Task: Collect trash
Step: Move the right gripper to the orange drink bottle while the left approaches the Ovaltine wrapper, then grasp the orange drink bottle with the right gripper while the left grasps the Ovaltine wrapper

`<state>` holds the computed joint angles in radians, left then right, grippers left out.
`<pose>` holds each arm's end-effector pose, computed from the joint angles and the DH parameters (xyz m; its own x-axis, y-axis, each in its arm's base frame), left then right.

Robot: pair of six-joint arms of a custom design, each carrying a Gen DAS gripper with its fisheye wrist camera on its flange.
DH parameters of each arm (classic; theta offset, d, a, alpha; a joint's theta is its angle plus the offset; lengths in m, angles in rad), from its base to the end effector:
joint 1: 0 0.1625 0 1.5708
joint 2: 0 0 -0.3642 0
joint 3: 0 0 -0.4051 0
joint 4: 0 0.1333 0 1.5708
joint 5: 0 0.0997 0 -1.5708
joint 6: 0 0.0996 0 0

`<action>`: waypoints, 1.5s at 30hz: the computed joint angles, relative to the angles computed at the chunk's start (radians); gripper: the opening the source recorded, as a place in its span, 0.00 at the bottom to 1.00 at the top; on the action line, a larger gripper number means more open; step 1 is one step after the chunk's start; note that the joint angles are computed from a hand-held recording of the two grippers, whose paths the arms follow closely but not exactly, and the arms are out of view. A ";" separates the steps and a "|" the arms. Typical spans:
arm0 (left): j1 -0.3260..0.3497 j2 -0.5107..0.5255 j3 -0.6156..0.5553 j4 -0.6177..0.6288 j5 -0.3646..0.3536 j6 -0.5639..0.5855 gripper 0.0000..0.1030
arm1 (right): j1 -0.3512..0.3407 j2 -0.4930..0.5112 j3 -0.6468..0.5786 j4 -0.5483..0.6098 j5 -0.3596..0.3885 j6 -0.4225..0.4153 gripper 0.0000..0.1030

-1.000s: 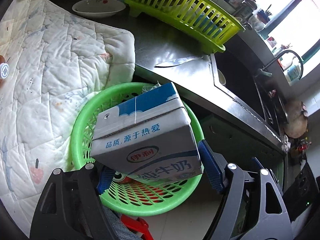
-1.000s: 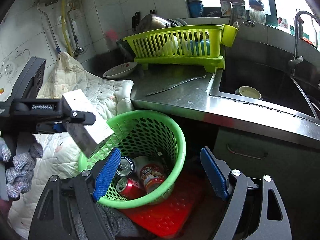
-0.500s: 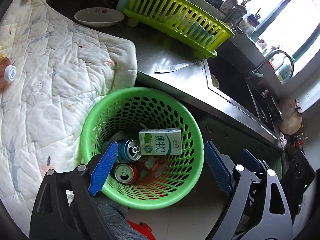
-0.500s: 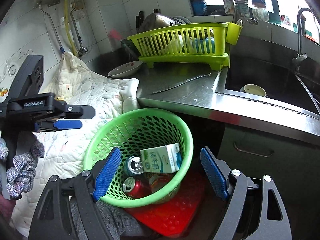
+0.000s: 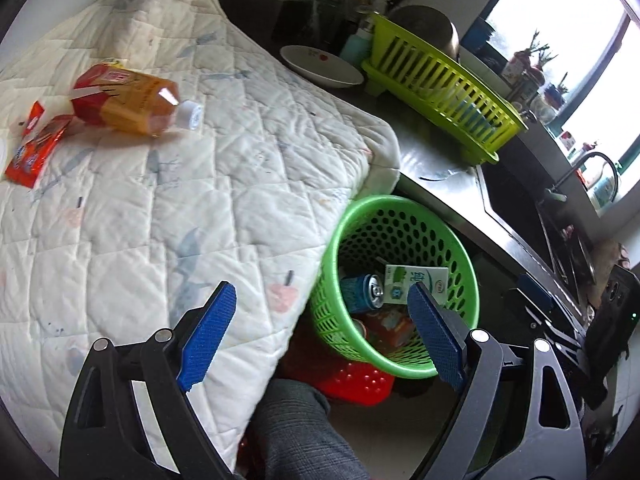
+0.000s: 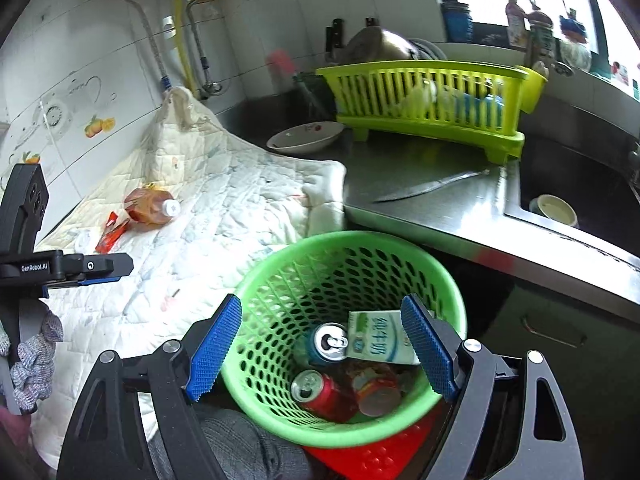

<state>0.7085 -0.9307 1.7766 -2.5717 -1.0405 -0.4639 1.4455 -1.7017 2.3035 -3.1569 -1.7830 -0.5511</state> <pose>-0.3345 -0.5285 0.0819 -0.8907 0.2527 -0.3778 0.3933 0.8453 -0.3617 0.0586 -0.4334 0.3234 -0.8438 -0.0352 0.5354 -0.4375 0.6229 -0.6485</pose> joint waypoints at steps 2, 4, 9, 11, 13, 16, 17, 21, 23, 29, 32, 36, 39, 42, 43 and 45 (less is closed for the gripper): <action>0.007 -0.035 0.028 0.003 0.030 -0.014 0.84 | 0.032 0.041 -0.024 0.002 -0.012 -0.005 0.77; 0.017 -0.071 0.055 0.005 0.059 -0.027 0.84 | 0.061 0.083 -0.051 0.008 -0.022 -0.009 0.77; 0.043 -0.143 0.098 0.018 0.127 -0.052 0.84 | 0.126 0.194 -0.129 0.040 -0.045 -0.029 0.77; 0.059 -0.174 0.113 0.030 0.149 -0.062 0.84 | 0.151 0.240 -0.164 0.057 -0.057 -0.037 0.77; 0.071 -0.201 0.126 0.040 0.173 -0.067 0.84 | 0.175 0.290 -0.208 0.088 -0.066 -0.044 0.77; 0.093 -0.233 0.134 0.056 0.204 -0.066 0.84 | 0.208 0.370 -0.281 0.128 -0.078 -0.055 0.77; 0.101 -0.242 0.135 0.061 0.215 -0.063 0.84 | 0.219 0.398 -0.310 0.149 -0.080 -0.054 0.77; 0.129 -0.269 0.137 0.066 0.245 -0.051 0.84 | 0.262 0.512 -0.428 0.210 -0.095 -0.073 0.77; 0.145 -0.277 0.133 0.073 0.255 -0.046 0.84 | 0.279 0.566 -0.492 0.245 -0.100 -0.083 0.77; 0.185 -0.283 0.114 0.079 0.280 -0.013 0.84 | 0.330 0.754 -0.727 0.361 -0.126 -0.151 0.77; 0.207 -0.284 0.102 0.076 0.291 0.006 0.84 | 0.351 0.848 -0.858 0.424 -0.136 -0.188 0.77; 0.232 -0.277 0.082 0.072 0.297 0.026 0.84 | 0.371 0.977 -1.030 0.512 -0.165 -0.233 0.77; 0.247 -0.272 0.068 0.072 0.297 0.044 0.84 | 0.375 1.066 -1.149 0.565 -0.190 -0.261 0.77; 0.258 -0.267 0.057 0.074 0.298 0.060 0.84 | 0.377 1.135 -1.242 0.611 -0.205 -0.283 0.77; 0.262 -0.266 0.055 0.072 0.298 0.066 0.84 | 0.378 1.155 -1.270 0.623 -0.211 -0.290 0.77; 0.270 -0.264 0.049 0.071 0.296 0.072 0.84 | 0.379 1.201 -1.347 0.689 -0.221 -0.293 0.77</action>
<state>0.9787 -1.1952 1.8256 -2.5005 -0.7448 -0.3916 1.8248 -0.5004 0.9567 -2.4677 -2.0041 -0.8440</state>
